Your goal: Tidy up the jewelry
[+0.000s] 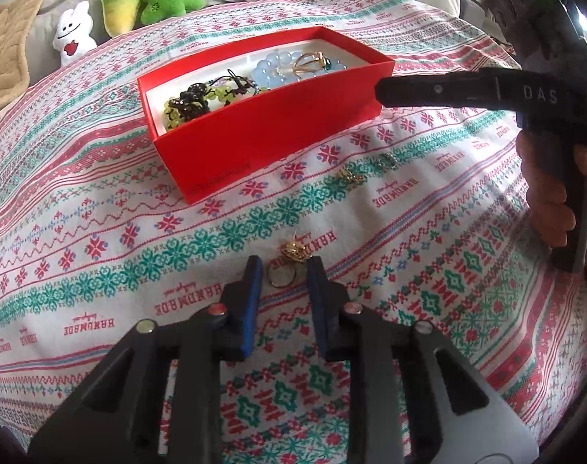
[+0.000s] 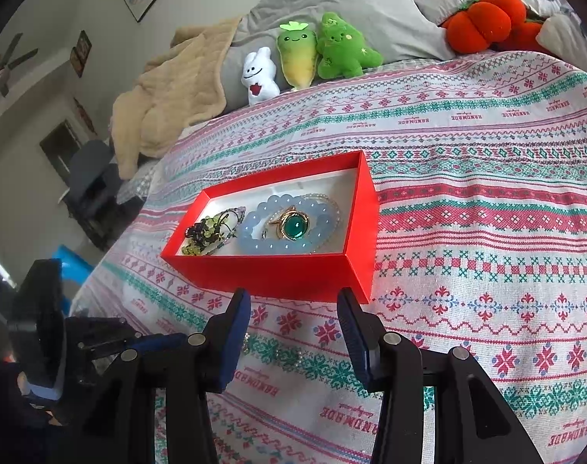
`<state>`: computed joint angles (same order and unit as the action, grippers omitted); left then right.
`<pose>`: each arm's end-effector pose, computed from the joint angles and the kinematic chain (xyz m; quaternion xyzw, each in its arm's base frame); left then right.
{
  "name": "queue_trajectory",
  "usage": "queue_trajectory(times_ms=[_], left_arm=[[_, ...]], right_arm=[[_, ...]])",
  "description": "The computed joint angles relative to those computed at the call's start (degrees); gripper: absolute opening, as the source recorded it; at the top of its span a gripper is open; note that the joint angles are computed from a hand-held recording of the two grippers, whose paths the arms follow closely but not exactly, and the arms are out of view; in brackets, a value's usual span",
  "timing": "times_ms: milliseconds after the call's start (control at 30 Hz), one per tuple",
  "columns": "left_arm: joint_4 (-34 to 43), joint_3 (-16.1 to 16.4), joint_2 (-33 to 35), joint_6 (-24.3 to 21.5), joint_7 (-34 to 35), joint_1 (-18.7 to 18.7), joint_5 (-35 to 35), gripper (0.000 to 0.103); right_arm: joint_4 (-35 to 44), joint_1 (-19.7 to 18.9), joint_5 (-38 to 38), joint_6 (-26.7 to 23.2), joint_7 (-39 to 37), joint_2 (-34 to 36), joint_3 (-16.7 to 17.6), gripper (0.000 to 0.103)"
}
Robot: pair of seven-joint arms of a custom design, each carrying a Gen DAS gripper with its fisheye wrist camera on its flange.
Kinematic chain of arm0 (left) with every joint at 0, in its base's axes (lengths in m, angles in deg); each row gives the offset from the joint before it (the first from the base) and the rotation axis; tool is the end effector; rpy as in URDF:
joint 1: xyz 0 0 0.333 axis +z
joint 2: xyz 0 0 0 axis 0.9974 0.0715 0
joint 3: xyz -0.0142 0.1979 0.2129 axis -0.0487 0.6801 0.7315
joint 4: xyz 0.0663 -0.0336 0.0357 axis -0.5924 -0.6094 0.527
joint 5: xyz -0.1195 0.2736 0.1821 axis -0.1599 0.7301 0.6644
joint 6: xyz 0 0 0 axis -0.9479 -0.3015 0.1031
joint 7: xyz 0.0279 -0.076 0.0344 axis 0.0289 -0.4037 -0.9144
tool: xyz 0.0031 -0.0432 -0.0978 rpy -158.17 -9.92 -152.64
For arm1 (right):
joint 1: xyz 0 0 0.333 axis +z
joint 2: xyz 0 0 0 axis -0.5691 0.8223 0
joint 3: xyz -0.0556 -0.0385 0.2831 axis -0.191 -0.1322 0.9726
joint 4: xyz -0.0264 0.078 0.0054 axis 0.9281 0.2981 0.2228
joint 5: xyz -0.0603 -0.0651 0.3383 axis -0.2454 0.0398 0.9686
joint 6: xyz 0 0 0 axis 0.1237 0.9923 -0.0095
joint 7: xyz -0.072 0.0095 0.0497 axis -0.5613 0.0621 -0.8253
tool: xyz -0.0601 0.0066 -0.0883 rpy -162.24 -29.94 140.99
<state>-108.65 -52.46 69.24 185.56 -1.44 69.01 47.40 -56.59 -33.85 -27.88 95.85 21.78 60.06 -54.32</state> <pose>0.6194 -0.2162 0.3788 -0.5801 0.7599 -0.2277 0.1848 0.7229 0.1654 0.3827 -0.7622 0.4793 -0.0145 0.4350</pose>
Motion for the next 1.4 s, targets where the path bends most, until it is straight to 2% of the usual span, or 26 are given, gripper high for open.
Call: queue_trajectory(times_ms=[200, 500, 700, 833, 900, 1033, 1167, 1233, 1333, 1400], left_arm=[[-0.54, 1.72, -0.20, 0.59, -1.49, -1.91, 3.33, 0.021], [-1.76, 0.00, -1.31, 0.47, -0.31, -0.11, 1.41, 0.021], [-3.79, -0.59, -2.98, 1.17, 0.71, 0.57, 0.29, 0.021], [-3.89, -0.58, -3.44, 0.83, 0.53, 0.96, -0.39, 0.021], [-4.22, -0.76, -3.78, 1.39, 0.60, 1.38, -0.86, 0.021], [-4.60, -0.51, -4.23, 1.90, 0.42, 1.45, -0.75, 0.021], [-4.24, -0.60, -4.34, 0.75, 0.05, 1.97, -1.25, 0.021], [-4.08, -1.21, -4.36, 0.66, 0.54, 2.62, -2.15, 0.021], [-4.11, -0.84, -4.37, 0.85, 0.12, 2.34, -1.79, 0.021], [-3.85, -0.98, -4.19, 0.57, 0.06, 2.43, -2.02, 0.021]], right_arm=[[-0.11, -0.03, -0.20, -0.33, 0.12, -0.06, -0.02, 0.047], [-0.48, -0.24, 0.29, -0.02, -0.69, -0.39, 0.26, 0.047], [0.18, -0.06, -0.47, -1.78, -0.61, -0.33, -0.33, 0.047], [1.77, 1.91, -4.95, -4.47, 3.72, -0.04, -3.60, 0.047], [1.83, 1.05, -5.13, -6.11, 3.81, -0.06, -3.06, 0.047], [-1.35, 1.88, -7.32, -4.39, 1.78, -1.84, -3.82, 0.047], [-2.34, 3.42, -10.87, -4.99, 0.66, -2.08, -4.46, 0.045], [-3.68, 4.59, -12.86, -3.06, 0.69, -2.55, -5.27, 0.045], [-5.12, 4.99, -14.44, -0.71, 0.66, -2.99, -5.14, 0.037], [-5.79, 5.41, -15.78, 0.55, 0.76, -3.21, -5.22, 0.026]])
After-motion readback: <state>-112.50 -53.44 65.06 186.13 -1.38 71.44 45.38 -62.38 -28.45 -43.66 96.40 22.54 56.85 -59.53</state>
